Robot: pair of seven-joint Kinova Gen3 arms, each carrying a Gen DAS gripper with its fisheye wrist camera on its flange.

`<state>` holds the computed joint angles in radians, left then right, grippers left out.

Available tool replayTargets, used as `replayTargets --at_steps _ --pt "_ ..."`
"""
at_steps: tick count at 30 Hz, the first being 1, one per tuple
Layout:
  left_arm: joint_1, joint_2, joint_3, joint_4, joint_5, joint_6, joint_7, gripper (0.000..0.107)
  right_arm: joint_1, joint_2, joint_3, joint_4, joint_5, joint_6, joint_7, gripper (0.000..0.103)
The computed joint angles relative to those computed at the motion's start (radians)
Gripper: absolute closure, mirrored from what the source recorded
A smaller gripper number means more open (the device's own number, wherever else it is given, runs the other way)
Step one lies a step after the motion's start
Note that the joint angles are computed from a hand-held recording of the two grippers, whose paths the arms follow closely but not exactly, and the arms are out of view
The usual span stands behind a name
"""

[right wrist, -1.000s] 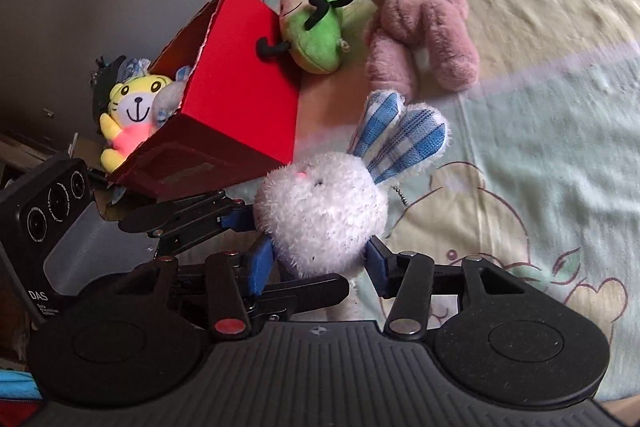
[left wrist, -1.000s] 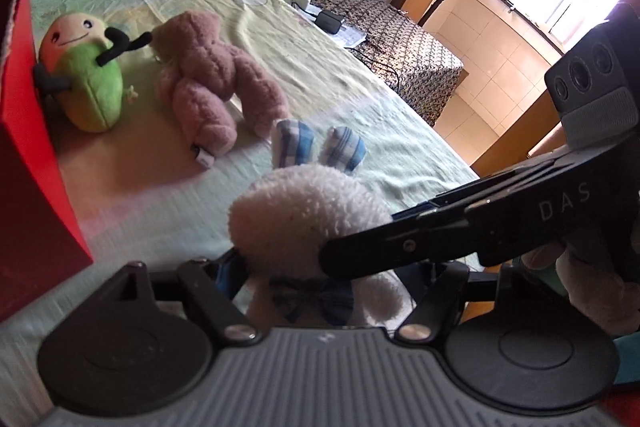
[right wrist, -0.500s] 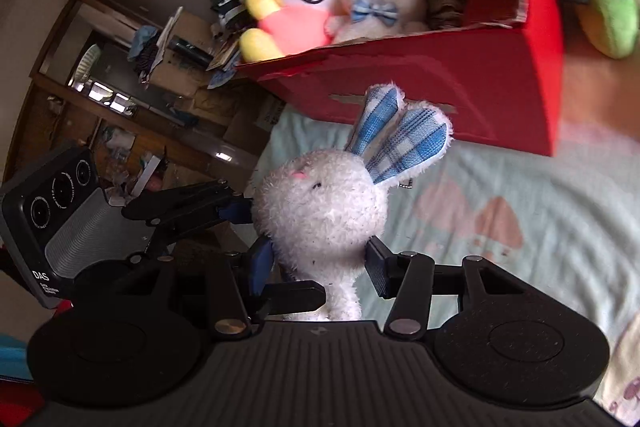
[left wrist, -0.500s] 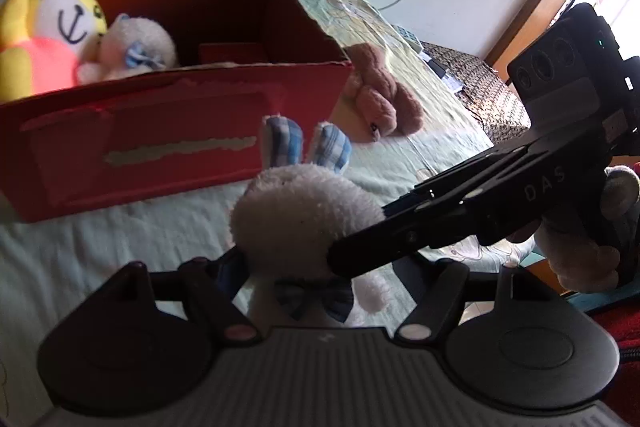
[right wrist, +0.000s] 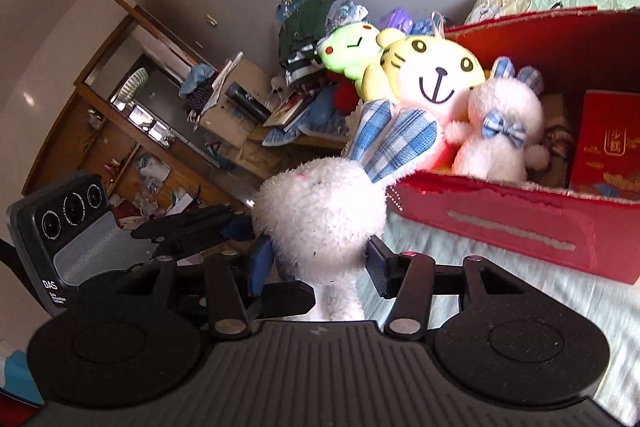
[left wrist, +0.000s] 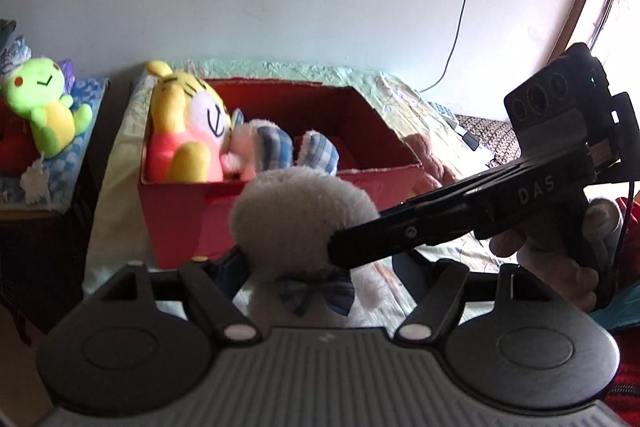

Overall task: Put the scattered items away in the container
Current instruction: 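Lower the second bunny into the red box beside the first bunny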

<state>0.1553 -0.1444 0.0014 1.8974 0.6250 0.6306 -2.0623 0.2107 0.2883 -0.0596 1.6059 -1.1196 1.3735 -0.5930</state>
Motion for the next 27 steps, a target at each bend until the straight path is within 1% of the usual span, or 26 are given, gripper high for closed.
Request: replayTargets --at_steps 2,5,7,9,10,12,14,16,18,20,24,27 --pt "0.006 0.016 -0.019 -0.014 0.051 -0.01 -0.055 0.032 0.005 0.001 0.006 -0.007 -0.017 -0.027 0.0 0.05" --pt "0.003 0.059 -0.016 -0.04 0.119 -0.031 -0.114 0.032 0.014 0.002 0.014 -0.027 -0.024 -0.064 -0.023 0.05" --pt "-0.008 0.092 -0.005 -0.065 0.163 -0.036 -0.15 0.032 0.021 -0.001 0.014 -0.027 -0.037 -0.102 -0.016 0.05" --pt "-0.026 0.137 0.011 -0.107 0.197 -0.021 -0.168 0.032 0.024 0.001 0.016 -0.029 -0.044 -0.139 -0.026 0.05" --pt "-0.038 0.161 0.021 -0.125 0.225 -0.019 -0.199 0.032 0.025 0.004 0.017 -0.029 -0.048 -0.163 -0.035 0.05" --pt "-0.059 0.209 0.048 -0.171 0.24 -0.008 -0.212 0.032 0.029 0.008 0.017 -0.026 -0.054 -0.205 -0.05 0.05" --pt "-0.076 0.256 0.076 -0.219 0.237 0.006 -0.2 0.032 0.028 0.014 0.014 -0.03 -0.053 -0.25 -0.062 0.05" --pt "-0.084 0.304 0.106 -0.264 0.224 -0.003 -0.189 0.032 0.017 0.016 0.009 -0.033 -0.036 -0.306 -0.078 0.05" --pt "-0.087 0.346 0.132 -0.303 0.199 -0.013 -0.16 0.032 -0.005 0.022 0.006 -0.051 0.01 -0.362 -0.112 0.05" --pt "-0.092 0.4 0.152 -0.356 0.171 0.0 -0.114 0.032 -0.024 0.04 -0.001 -0.078 0.061 -0.401 -0.163 0.05" --pt "-0.088 0.496 0.171 -0.456 0.082 0.045 0.012 0.032 -0.047 0.094 -0.024 -0.149 0.165 -0.422 -0.272 0.05" --pt "-0.066 0.541 0.166 -0.504 -0.007 0.059 0.116 0.032 -0.06 0.111 -0.05 -0.173 0.229 -0.448 -0.299 0.051"
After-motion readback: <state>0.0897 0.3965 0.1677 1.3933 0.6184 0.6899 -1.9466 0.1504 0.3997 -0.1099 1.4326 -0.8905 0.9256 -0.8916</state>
